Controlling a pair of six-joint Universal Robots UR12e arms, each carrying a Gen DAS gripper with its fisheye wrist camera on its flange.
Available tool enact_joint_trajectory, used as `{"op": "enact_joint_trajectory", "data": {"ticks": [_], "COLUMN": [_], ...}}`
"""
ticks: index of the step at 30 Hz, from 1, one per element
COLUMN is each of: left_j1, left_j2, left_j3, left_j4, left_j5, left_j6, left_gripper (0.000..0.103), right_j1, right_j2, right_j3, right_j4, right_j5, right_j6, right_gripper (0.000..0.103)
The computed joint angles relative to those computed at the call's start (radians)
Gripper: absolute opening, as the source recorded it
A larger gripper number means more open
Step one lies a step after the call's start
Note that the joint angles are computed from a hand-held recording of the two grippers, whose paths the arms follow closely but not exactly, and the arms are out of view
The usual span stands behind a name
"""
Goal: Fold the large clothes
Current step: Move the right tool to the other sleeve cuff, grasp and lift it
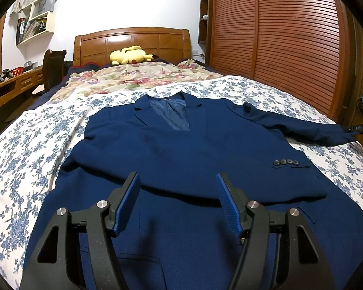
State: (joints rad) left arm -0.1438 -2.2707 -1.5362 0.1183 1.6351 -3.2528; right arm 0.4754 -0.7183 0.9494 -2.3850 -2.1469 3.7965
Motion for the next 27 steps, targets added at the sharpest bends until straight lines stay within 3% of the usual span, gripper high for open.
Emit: {"op": "enact_joint_trajectory", "data": {"ticks": [5, 10, 15, 17, 21, 23, 27], "left_j1": [0.0, -0.001, -0.001, -0.001, -0.001, 0.0, 0.0], "left_j2": [-0.001, -0.001, -0.001, -0.001, -0.001, 0.0, 0.0], "left_j3": [0.002, 0.002, 0.002, 0.002, 0.003, 0.004, 0.005], "left_j4": [0.001, 0.001, 0.0, 0.0, -0.005, -0.011, -0.012], "left_j5": [0.0, 0.002, 0.002, 0.002, 0.001, -0.004, -0.007], "left_j6": [-0.001, 0.001, 0.0, 0.0, 0.002, 0.004, 0.004], "left_gripper": [0.065, 0.065, 0.065, 0.065, 0.065, 0.065, 0.065], "right_j1": [-0.006, -0.012, -0.012, -0.008, -0.001, -0.001, 0.013], "right_j2": [-0.007, -0.023, -0.005, 0.004, 0.02, 0.021, 0.036], "right_j3": [0.004, 0.024, -0.009, -0.028, -0.067, -0.079, -0.118], "right_j4": [0.049, 0.07, 0.124, 0.138, 0.173, 0.176, 0.147], "right_j5": [-0.012, 0.029, 0.04, 0.037, 0.027, 0.048, 0.037], "right_j6": [0.027, 0.054, 0.012, -0.025, -0.085, -0.087, -0.138], "right_gripper": [0.067, 0.067, 0.067, 0.057, 0.02, 0.012, 0.009]}}
